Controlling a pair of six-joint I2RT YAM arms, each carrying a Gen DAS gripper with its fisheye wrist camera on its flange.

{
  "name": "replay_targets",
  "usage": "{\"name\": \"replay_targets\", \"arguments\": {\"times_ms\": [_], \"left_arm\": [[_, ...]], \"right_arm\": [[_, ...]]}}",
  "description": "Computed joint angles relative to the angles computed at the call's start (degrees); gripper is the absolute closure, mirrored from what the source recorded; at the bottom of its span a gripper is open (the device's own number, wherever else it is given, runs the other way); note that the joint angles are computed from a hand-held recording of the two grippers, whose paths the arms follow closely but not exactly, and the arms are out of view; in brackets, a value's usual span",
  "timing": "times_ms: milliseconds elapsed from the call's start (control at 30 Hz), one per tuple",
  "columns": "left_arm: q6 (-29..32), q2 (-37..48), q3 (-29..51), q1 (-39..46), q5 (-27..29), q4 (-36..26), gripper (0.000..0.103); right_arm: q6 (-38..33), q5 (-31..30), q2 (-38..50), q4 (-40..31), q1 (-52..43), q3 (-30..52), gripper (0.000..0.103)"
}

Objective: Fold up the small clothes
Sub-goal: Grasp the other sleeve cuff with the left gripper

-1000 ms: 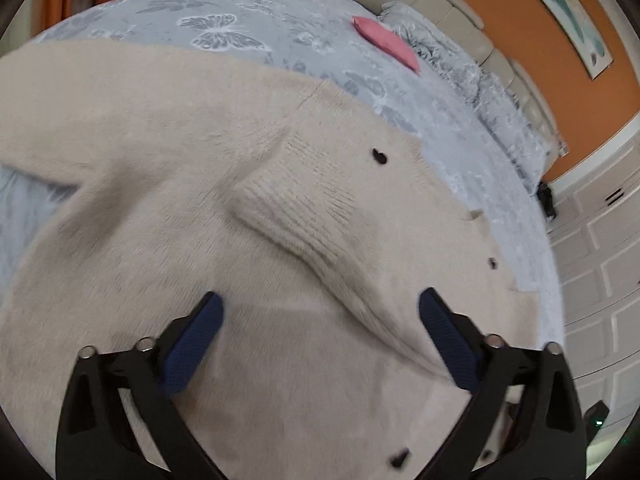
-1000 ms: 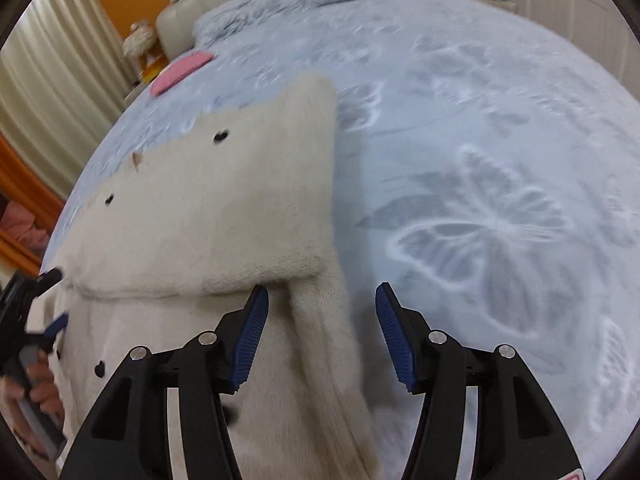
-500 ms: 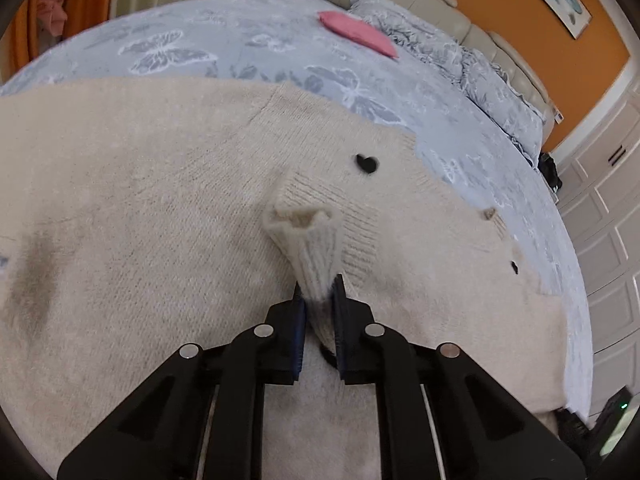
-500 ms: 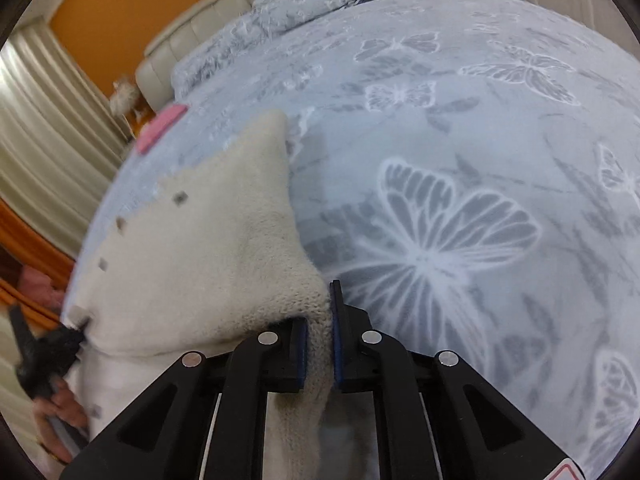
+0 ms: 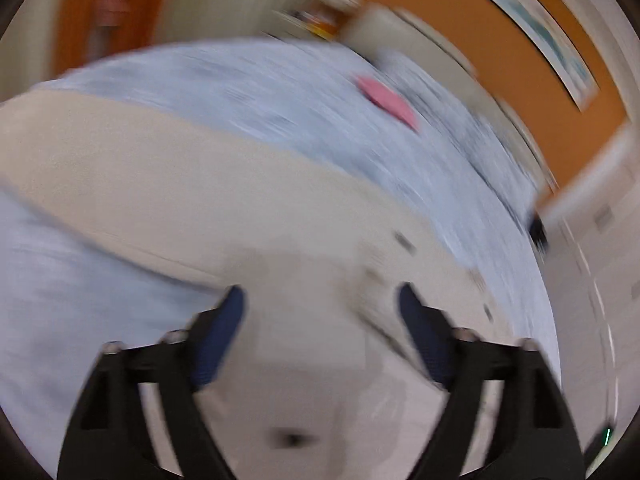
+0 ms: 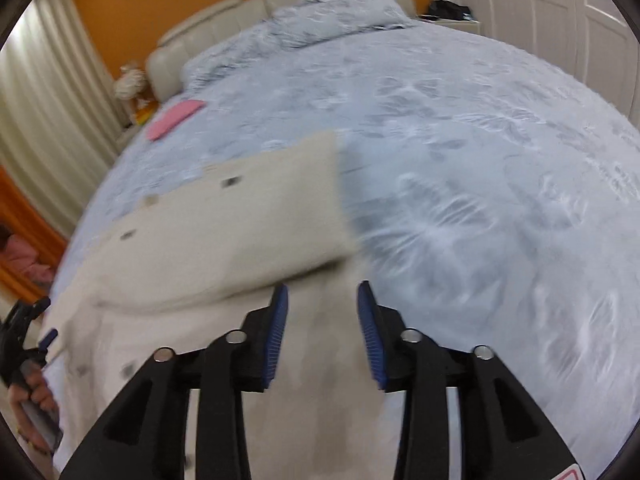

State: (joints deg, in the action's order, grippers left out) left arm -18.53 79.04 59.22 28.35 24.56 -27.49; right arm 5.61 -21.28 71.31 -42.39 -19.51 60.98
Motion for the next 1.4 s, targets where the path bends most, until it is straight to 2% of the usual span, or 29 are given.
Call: {"name": "replay_targets", "arguments": {"times_ms": [67, 133, 200, 333, 400, 433, 467, 500, 533, 567, 667, 767, 900, 1000, 1067, 1133, 1167, 1200, 1233, 1300, 1400], "left_arm": [[1.8, 3.1, 3.6, 11.8, 2.1, -2.6, 0.015], [2.8, 11.1, 11.5, 22.2, 1.1, -5.5, 0.015], [2.8, 18.9, 19.3, 28.6, -0.5, -7.6, 0.015], [-1.1, 31.8, 32.8, 35.0, -4.5, -11.4, 0.015], [-4.0, 36.2, 36.6, 36.6, -1.7, -13.2, 0.018], [-5.7, 36.4, 36.0, 36.7, -1.5, -11.7, 0.019], [-6.1, 35.7, 34.9, 36.0, -2.0, -9.6, 0.035], [-4.8, 36.2, 35.5, 35.5, -0.8, -9.3, 0.068], [-2.1, 38.4, 39.0, 34.2, 0.8, -13.0, 0.082], [-1.6, 38.5, 39.6, 33.3, 0.3, -13.8, 0.091], [-2.1, 31.3, 34.8, 28.9, -0.8, -8.8, 0.093], [0.6, 24.0, 33.7, 22.3, 0.0, -8.5, 0.093], [1.9, 11.5, 31.7, 7.5, 1.3, -8.3, 0.093], [-1.4, 4.2, 29.0, -7.9, 1.1, -6.8, 0.092], [-4.7, 2.3, 26.3, -19.9, -0.7, -5.8, 0.092], [-6.9, 3.6, 22.5, -32.0, -4.7, -4.3, 0.087], [-7.9, 4.6, 19.9, -36.1, -6.2, -3.5, 0.081], [-8.9, 5.7, 17.8, -39.5, -7.7, -3.4, 0.064], [-9.9, 6.3, 15.8, -41.4, -9.0, -3.0, 0.058], [-12.7, 4.5, 8.3, -43.0, -10.3, 0.9, 0.053], [-18.2, -2.1, -2.7, -36.8, -6.6, 4.9, 0.041]], "right_arm": [[2.3, -1.0, -4.1, -2.2, 4.7, -1.4, 0.063], [5.8, 0.2, -7.1, -2.2, 13.5, -2.6, 0.061], [9.8, 2.2, -8.7, -0.1, 21.7, -4.1, 0.054], [16.0, 9.6, -9.0, 6.5, 37.2, -8.5, 0.051], [15.9, 13.3, -8.1, 8.1, 41.2, -9.9, 0.051], [15.8, 14.9, -7.7, 8.3, 42.9, -10.5, 0.051], [15.5, 15.0, -7.5, 8.6, 43.1, -10.9, 0.051], [15.5, 15.1, -7.4, 9.0, 43.1, -11.3, 0.051], [15.8, 15.5, -7.7, 9.2, 43.0, -11.6, 0.051], [15.0, 14.9, -7.2, 9.6, 41.5, -11.6, 0.051], [15.2, 14.6, -8.0, 10.4, 38.7, -12.4, 0.051], [15.1, 12.9, -8.3, 10.6, 33.8, -11.7, 0.051], [15.3, 9.6, -8.2, 10.7, 26.7, -10.8, 0.049], [14.8, 7.4, -8.0, 10.7, 21.4, -10.3, 0.049], [14.5, 6.0, -7.6, 10.5, 18.5, -9.9, 0.049], [13.6, 4.0, -6.2, 9.8, 15.4, -9.0, 0.047], [13.2, 3.4, -5.6, 9.6, 14.1, -8.7, 0.046], [12.8, 3.1, -5.1, 9.4, 13.2, -8.4, 0.046], [12.2, 2.7, -4.2, 9.0, 12.0, -7.9, 0.046], [11.1, 1.5, -2.9, 8.4, 10.0, -7.1, 0.046], [9.6, -0.6, -1.2, 8.1, 7.7, -6.2, 0.045]]}}
